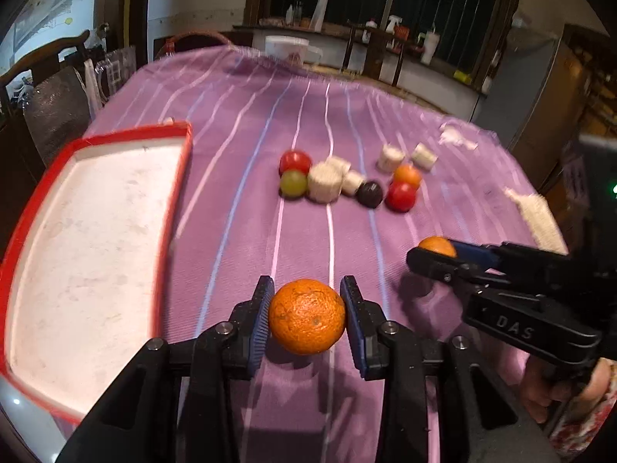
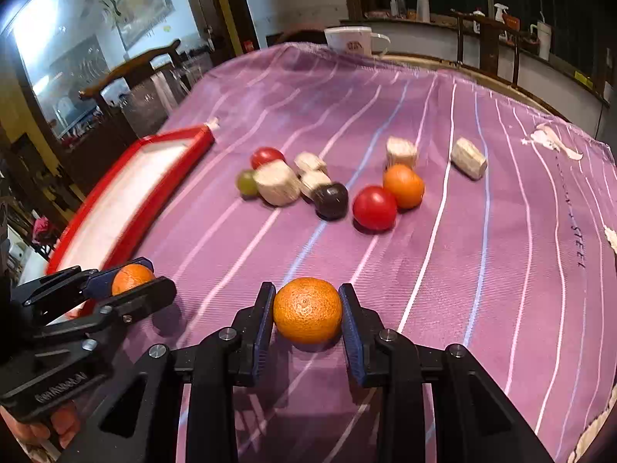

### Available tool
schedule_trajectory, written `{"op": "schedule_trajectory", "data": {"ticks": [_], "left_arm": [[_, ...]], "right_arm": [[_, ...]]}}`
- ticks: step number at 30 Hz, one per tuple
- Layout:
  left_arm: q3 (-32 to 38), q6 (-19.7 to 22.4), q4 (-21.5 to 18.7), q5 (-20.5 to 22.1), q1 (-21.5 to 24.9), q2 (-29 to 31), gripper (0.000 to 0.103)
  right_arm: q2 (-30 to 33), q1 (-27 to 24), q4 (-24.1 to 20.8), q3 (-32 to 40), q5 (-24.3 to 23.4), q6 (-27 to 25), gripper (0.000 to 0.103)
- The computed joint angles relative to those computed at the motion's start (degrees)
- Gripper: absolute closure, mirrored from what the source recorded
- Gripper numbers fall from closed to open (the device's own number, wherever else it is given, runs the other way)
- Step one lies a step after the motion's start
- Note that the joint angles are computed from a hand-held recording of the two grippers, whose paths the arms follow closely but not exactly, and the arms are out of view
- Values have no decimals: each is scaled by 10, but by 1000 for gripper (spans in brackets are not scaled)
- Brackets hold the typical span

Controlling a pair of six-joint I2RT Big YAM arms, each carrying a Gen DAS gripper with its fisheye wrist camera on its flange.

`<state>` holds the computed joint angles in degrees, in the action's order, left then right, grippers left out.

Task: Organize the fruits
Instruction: 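Close the left tool on one orange while the right tool grasps another orange, then carry both oranges into the red-rimmed tray and open both tools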

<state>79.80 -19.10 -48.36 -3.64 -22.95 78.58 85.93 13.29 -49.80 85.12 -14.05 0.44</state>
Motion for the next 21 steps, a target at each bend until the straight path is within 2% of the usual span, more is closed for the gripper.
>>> {"op": "schedule_trajectory", "data": {"ticks": [6,10,13,16,21], "left_arm": [[2,-4,-6,28,45,-56,68],[45,9,-44,34,103,-49,68],[84,14,-67,35,145,-18,68],[134,-9,-93,78,200,39,68],[182,-51,-109,110,256,118,68]], "right_arm": [[-33,29,5,14,-4,-14,67],[-21,62,-5,57,-9,-15,67],[11,93,-7,107,-7,-12,67],[51,121,-2,152,6,-13,67],[151,171,-11,252,71,-35,67]]}}
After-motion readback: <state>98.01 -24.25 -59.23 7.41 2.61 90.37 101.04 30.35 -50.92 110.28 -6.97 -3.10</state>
